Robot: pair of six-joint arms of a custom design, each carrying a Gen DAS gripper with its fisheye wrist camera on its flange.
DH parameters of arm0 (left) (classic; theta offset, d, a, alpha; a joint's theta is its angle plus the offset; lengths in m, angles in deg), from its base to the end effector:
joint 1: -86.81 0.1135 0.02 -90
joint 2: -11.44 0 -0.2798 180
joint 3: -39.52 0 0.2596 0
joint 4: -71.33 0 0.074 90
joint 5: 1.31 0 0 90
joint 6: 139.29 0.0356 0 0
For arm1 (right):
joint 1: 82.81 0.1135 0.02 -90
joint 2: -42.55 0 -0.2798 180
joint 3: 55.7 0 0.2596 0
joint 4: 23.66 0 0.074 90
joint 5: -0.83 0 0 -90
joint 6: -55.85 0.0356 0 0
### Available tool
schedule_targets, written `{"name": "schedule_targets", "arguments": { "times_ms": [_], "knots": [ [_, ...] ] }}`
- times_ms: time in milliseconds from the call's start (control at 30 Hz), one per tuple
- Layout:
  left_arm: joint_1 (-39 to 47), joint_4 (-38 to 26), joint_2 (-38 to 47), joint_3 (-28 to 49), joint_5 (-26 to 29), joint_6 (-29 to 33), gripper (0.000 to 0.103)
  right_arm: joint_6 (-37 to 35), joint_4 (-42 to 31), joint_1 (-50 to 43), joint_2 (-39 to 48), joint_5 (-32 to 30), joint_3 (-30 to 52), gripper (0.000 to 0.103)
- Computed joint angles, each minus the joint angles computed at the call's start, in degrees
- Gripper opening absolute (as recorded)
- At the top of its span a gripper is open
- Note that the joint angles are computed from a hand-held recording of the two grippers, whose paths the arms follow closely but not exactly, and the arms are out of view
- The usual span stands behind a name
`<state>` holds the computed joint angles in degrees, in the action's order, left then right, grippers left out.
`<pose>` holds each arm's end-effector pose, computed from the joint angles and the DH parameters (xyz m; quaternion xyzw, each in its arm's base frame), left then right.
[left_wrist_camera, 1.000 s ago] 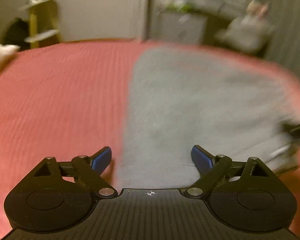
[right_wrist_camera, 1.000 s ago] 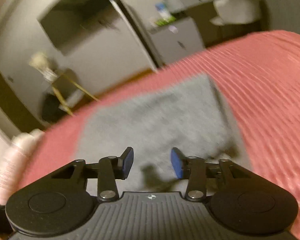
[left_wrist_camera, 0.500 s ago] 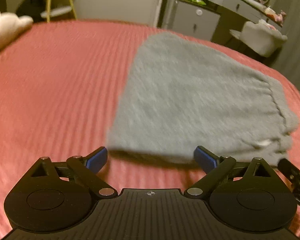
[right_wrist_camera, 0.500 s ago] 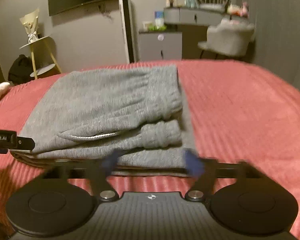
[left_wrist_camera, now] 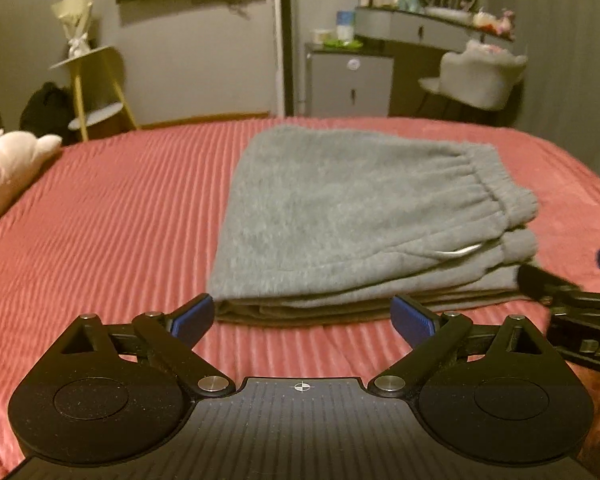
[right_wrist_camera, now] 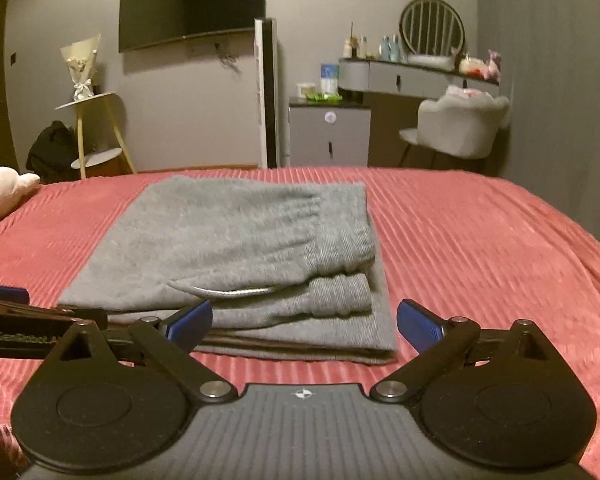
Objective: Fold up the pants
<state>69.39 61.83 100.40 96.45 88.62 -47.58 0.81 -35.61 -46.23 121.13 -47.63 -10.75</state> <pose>0.3025 -0.0949 0.1829 0.1513 0.8992 -0.0555 0.4067 0.2158 0.1307 0.1721 0.1218 0.8674 -0.0598 0.4787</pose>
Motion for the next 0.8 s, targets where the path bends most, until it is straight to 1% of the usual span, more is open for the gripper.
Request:
{"name": "schedule_targets", "arguments": {
  "times_ms": [100, 200, 267, 333, 467, 533, 633, 700, 800],
  "knots": [
    [0.3, -2.3, -2.0, -0.2, 1.7, 1.1, 0.100, -0.1, -3.3, 1.2, 1.4, 0.9, 2.2, 0.099],
    [0.4, -4.0, -2.9, 0.5, 2.0, 1.7, 0.100, -0.1, -6.8, 1.3, 2.3, -0.7, 4.5, 0.099],
    [1.7, -3.4, -3.4, 0.4, 3.9, 1.9, 0.101, 0.6, -9.0, 1.0, 2.8, -2.5, 5.9, 0.099],
    [2.7, -2.3, -2.9, 0.2, 4.6, 1.8, 0.101, 0.7, -9.3, 1.1, 3.4, -3.2, 6.5, 0.099],
    [4.0, -1.4, 1.3, 1.6, 5.2, -0.3, 0.101, 0.9, -7.8, 2.0, 5.1, -0.2, 6.9, 0.099],
    [2.7, -0.3, 3.7, 2.1, 3.0, -0.2, 0.101, 0.2, -5.8, 1.3, 5.9, -0.6, 6.7, 0.099],
    [1.6, 0.9, 6.2, 2.5, 2.1, 0.7, 0.101, -0.8, -5.2, 0.5, 9.1, 0.1, 7.8, 0.099],
    [1.6, 0.1, 8.1, 3.8, 2.0, 0.6, 0.101, -1.3, -4.9, -0.9, 9.8, -1.6, 7.9, 0.099],
    [2.4, -1.3, 9.8, 5.6, 3.4, -0.4, 0.101, -1.2, -3.4, -3.0, 9.7, -4.5, 7.2, 0.099]
  ]
}}
